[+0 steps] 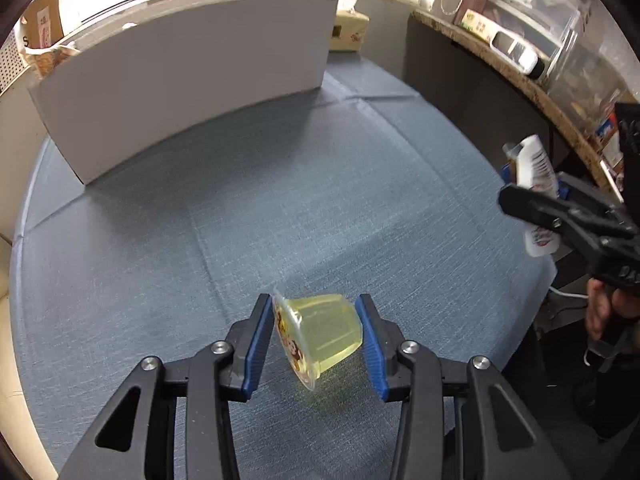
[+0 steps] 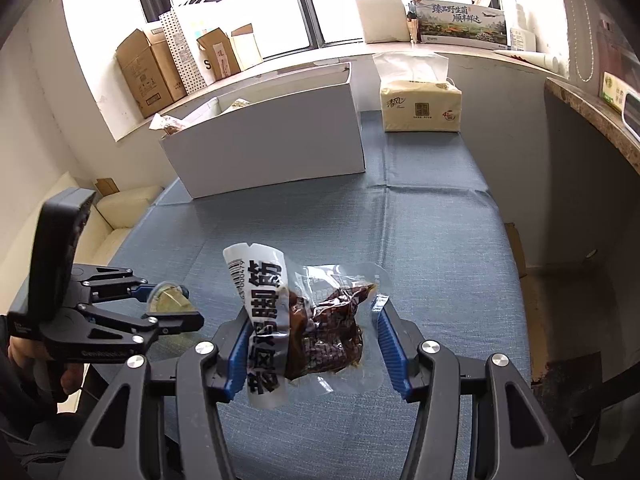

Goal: Organize snacks
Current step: 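Grasp the last jelly cup with the left gripper while the right gripper holds the meat pouch, then carry both over the white box and open both grippers to drop them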

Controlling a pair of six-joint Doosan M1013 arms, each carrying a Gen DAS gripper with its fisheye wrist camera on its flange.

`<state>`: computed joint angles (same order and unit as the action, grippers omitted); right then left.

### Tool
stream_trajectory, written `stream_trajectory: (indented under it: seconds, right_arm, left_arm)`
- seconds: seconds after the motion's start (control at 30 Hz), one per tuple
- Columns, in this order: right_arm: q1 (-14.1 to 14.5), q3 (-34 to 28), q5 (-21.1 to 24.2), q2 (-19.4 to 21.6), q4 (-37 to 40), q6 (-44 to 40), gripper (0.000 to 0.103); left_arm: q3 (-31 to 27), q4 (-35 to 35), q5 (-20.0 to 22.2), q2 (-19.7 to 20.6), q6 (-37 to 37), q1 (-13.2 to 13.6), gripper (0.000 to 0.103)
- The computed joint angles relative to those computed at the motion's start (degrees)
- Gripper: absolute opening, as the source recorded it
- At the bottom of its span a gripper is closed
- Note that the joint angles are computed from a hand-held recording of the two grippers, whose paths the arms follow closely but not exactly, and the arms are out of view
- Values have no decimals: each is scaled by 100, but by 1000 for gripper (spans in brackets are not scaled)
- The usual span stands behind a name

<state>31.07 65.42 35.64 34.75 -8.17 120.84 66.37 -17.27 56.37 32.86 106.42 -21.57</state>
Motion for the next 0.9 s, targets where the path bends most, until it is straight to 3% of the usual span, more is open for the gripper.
stream_trajectory:
  seconds: [0.03, 0.1, 0.27, 0.37, 0.47, 0.6, 0.77, 0.9]
  right_arm:
    - [-1, -36, 13, 18, 44, -51, 60]
    - [-1, -127, 36, 61, 128, -172, 60]
    - [6, -476, 88, 233, 236, -523, 60]
    - [4, -623, 47, 314, 394, -724, 60]
    - [15, -710, 41, 340, 407, -815, 60]
    - [-16, -782, -55, 339, 445, -848, 60]
    - [-90, -1213, -72, 476, 493, -1007, 60]
    - [-143, -2081, 207, 841, 319, -1255, 60]
  left_arm:
    - [14, -39, -39, -44, 0, 26, 46]
    - [-13, -211, -45, -114, -27, 102, 34]
    - [-42, -24, -320, -261, 44, 146, 33]
    - [-92, 177, -209, -224, -20, 152, 33]
    - [-169, -60, -107, -201, 69, 207, 33]
    - [-312, -88, -214, -236, 146, 199, 33]
    - [-827, -156, -361, -135, 94, 210, 33]
    - [-1466, 174, -556, 100, -55, 201, 33]
